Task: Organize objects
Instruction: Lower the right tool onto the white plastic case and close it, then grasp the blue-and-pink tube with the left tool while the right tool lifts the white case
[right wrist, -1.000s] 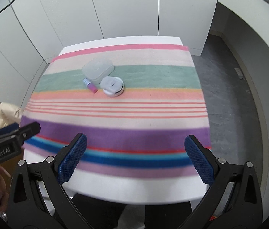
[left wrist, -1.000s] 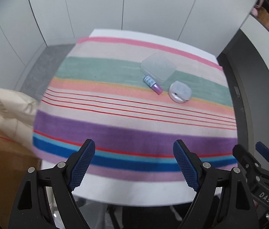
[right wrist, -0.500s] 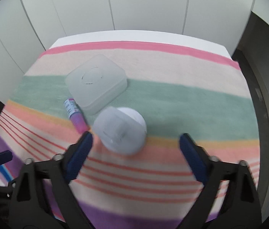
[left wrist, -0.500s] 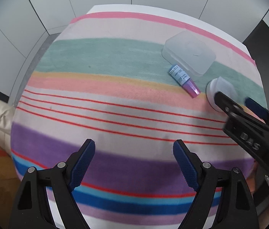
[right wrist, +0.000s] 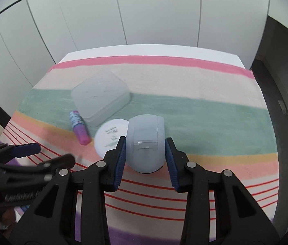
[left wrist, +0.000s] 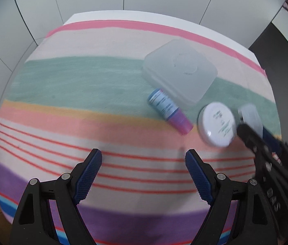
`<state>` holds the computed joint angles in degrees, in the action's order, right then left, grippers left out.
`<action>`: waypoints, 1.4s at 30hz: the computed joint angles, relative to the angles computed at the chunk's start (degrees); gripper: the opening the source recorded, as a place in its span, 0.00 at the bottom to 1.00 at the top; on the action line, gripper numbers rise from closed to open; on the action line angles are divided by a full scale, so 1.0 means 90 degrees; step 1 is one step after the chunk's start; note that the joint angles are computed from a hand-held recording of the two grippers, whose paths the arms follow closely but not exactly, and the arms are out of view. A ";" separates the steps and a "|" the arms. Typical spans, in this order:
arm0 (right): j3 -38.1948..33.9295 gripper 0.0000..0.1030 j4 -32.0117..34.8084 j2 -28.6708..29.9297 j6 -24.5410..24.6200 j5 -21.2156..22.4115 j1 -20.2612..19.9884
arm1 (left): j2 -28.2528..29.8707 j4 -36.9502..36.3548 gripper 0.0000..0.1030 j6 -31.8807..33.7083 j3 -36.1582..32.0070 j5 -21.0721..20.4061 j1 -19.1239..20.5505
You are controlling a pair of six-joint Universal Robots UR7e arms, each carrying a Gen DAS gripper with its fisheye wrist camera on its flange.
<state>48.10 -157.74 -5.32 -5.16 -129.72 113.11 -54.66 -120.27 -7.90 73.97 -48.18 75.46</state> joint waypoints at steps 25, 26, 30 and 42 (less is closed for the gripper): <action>0.0381 0.37 0.0163 -0.0246 0.0363 -0.0005 -0.0131 | 0.0322 -0.1232 0.12 0.0827 -0.0165 0.0022 0.0048; 0.0399 0.37 0.0175 -0.0261 0.0385 0.0008 -0.0142 | 0.0310 -0.1162 0.17 0.0811 -0.0212 -0.0135 0.0080; 0.0435 0.37 0.0192 -0.0288 0.0412 0.0079 -0.0167 | 0.0470 -0.1508 0.99 0.1041 -0.0261 0.0552 -0.0008; 0.0495 0.37 0.0215 -0.0350 0.0423 0.0173 -0.0190 | 0.0684 -0.2473 0.57 0.3238 -0.0315 -0.0331 0.0198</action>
